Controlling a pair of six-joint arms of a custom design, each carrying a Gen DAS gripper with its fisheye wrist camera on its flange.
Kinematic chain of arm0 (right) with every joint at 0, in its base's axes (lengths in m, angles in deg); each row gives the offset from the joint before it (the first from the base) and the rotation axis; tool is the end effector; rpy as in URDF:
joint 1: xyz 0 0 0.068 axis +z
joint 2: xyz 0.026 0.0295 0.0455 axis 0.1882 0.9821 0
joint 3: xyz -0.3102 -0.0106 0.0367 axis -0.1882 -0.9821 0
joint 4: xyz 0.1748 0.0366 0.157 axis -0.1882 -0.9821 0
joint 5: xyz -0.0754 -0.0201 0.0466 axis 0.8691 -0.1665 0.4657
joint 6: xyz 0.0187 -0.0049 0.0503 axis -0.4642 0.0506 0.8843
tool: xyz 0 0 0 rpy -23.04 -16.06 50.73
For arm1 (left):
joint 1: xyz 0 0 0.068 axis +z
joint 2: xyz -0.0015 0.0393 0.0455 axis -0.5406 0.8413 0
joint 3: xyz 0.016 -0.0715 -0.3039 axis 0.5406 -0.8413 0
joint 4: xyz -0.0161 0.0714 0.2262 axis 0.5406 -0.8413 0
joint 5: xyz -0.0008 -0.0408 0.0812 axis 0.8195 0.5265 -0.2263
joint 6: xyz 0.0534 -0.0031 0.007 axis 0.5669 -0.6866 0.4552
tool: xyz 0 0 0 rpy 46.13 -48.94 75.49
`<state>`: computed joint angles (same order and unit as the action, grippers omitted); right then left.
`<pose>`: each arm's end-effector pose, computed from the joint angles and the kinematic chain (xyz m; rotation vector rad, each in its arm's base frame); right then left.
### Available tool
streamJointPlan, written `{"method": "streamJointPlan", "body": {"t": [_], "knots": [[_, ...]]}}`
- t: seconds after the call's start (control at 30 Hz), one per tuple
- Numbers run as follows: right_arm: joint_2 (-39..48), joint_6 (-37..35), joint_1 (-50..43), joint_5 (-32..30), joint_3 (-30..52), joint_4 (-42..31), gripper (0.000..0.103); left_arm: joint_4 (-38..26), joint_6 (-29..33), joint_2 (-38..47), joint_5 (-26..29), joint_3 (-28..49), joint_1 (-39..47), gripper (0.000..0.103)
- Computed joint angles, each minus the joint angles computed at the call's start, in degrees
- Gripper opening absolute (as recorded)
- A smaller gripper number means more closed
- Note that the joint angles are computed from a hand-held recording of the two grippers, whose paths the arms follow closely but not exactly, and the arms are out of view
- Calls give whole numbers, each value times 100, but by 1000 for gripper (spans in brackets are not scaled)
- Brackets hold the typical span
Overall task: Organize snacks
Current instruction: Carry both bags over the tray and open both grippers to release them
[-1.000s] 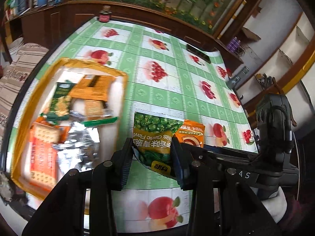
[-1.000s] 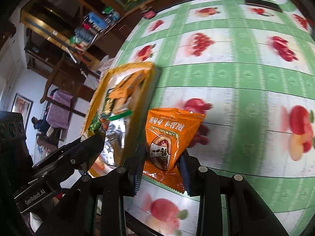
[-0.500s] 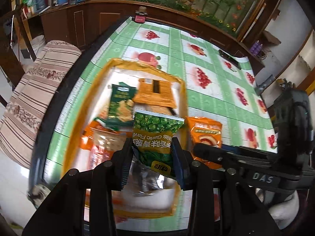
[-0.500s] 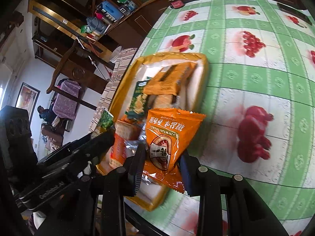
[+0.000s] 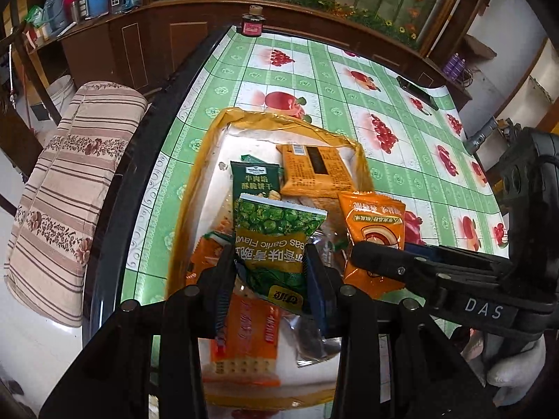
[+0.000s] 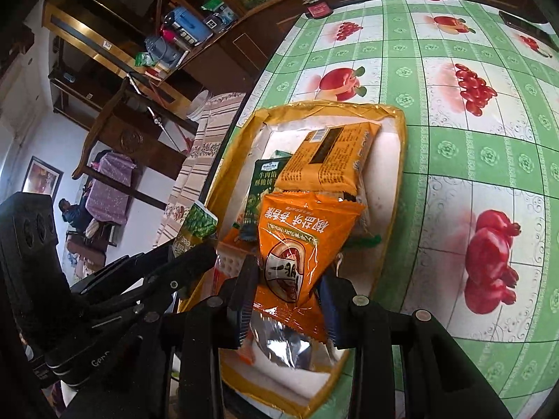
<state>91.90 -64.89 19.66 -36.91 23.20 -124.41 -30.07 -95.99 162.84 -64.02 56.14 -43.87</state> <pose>0.2923 0.0658 0.2185 -0.4947 2.7281 0.8719 0.2149 -0.0412 0.2276 -0.2915 2.6084 -0.1689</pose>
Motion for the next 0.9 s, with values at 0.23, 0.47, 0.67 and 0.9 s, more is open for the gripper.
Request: {"method": "streamJointPlan", "body": {"t": [0.23, 0.47, 0.67, 0.9], "knots": [[136, 371, 308, 313, 124, 297, 34, 193, 438, 313, 300, 15, 368, 36], [396, 538, 511, 596, 241, 554, 35, 458, 692, 741, 517, 35, 563, 36], [526, 587, 697, 773, 419, 622, 35, 614, 822, 980, 692, 47, 767, 36], [645, 714, 810, 785, 777, 567, 34, 629, 892, 996, 736, 90, 907, 36]]}}
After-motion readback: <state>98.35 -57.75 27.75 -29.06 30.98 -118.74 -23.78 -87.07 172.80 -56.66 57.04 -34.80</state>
